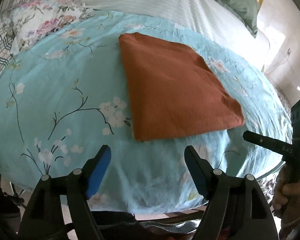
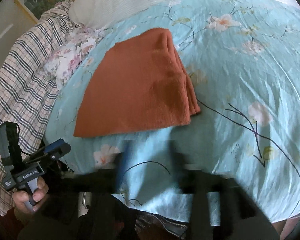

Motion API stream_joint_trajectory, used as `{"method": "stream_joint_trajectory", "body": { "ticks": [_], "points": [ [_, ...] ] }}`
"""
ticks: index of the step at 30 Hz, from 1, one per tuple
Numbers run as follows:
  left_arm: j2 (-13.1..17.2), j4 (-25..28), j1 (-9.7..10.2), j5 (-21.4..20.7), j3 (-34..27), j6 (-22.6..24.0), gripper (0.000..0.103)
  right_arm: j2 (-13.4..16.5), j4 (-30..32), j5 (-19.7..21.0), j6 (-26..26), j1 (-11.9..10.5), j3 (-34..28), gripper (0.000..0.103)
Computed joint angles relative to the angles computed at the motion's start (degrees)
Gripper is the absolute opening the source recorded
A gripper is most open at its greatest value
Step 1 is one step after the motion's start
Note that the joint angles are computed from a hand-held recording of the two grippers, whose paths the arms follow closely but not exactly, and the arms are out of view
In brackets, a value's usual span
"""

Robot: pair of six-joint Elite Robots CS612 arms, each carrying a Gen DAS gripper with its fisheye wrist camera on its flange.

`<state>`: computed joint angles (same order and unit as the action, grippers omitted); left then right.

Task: Fold small clothes
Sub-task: 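Open both grippers and lift them away from the folded sweater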

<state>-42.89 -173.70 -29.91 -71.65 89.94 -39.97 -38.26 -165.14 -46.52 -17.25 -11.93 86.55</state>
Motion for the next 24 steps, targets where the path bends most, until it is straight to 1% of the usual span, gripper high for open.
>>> {"method": "stream_joint_trajectory", "body": {
  "ticks": [1,2,4,6,7,8,9,11,12,13,14,15,16,17,18,19,20,21,22,23,24],
  "points": [
    [0.0,0.0,-0.09,0.1,0.1,0.2,0.076,-0.3,-1.7,0.4,-0.1,-0.1,0.7,0.073],
    [-0.2,-0.1,-0.23,0.1,0.3,0.4,0.076,-0.5,-1.6,0.5,-0.5,-0.1,0.8,0.074],
    [-0.4,0.1,-0.51,0.7,0.5,0.9,0.076,-0.9,-1.7,0.3,-0.4,-0.2,1.3,0.083],
    [-0.7,0.1,-0.86,1.6,1.0,0.8,0.076,-1.2,-2.5,-0.2,0.2,-0.3,1.9,0.087],
    [-0.9,0.3,-1.13,2.5,1.2,0.6,0.077,-1.4,-3.5,-1.2,1.0,-0.3,2.4,0.091],
    [-1.1,0.4,-1.41,3.5,1.5,0.4,0.077,-1.4,-3.7,-1.7,1.8,-0.3,2.5,0.092],
    [-1.2,0.5,-1.65,4.4,1.7,0.1,0.077,-1.5,-4.1,-1.5,3.0,-0.5,2.9,0.094],
    [-1.6,1.3,-1.83,5.8,2.1,-0.6,0.078,-1.6,-5.8,-0.1,6.9,-1.0,4.1,0.099],
    [-1.7,1.2,-1.92,6.4,2.4,-1.1,0.078,-1.6,-6.0,1.1,8.7,-1.2,4.6,0.102],
    [-1.9,1.0,-2.05,7.1,2.7,-1.8,0.078,-1.7,-5.0,3.1,10.7,-1.6,5.2,0.103],
    [-2.0,1.1,-2.16,7.7,3.0,-2.2,0.078,-1.8,-3.7,4.0,10.7,-1.7,5.4,0.103],
    [-2.2,1.2,-2.23,8.0,3.2,-2.5,0.078,-2.0,-2.2,4.4,9.1,-1.6,5.6,0.103],
    [-2.4,2.2,-2.31,8.2,3.2,-2.0,0.078,-2.7,-0.3,2.3,5.3,-1.1,5.8,0.103],
    [-2.5,3.0,-2.42,8.2,3.1,-1.3,0.078,-3.0,-0.8,1.0,3.3,-0.7,6.0,0.103],
    [-2.6,3.5,-2.53,8.5,2.9,-0.2,0.078,-3.3,-1.8,-0.5,0.8,-0.3,6.2,0.103],
    [-2.6,4.0,-2.77,10.0,2.7,0.1,0.078,-3.8,-4.1,-2.6,-2.2,0.2,6.4,0.103],
    [-2.6,5.1,-2.87,10.9,2.4,-0.3,0.078,-3.9,-6.1,-3.8,-3.3,0.5,6.6,0.103],
    [-2.6,5.3,-2.72,10.6,2.2,0.0,0.078,-4.1,-9.3,-6.0,-4.9,0.9,6.8,0.103],
    [-2.6,5.2,-2.5,9.5,2.0,0.9,0.078,-4.2,-10.8,-7.5,-6.5,1.0,6.6,0.103],
    [-2.7,5.8,-2.39,9.2,1.7,1.8,0.078,-4.2,-10.9,-7.9,-8.0,1.1,6.2,0.103],
    [-2.7,6.7,-2.43,9.7,1.4,2.2,0.078,-4.2,-11.1,-8.5,-9.3,1.1,5.8,0.103]
  ]
}}
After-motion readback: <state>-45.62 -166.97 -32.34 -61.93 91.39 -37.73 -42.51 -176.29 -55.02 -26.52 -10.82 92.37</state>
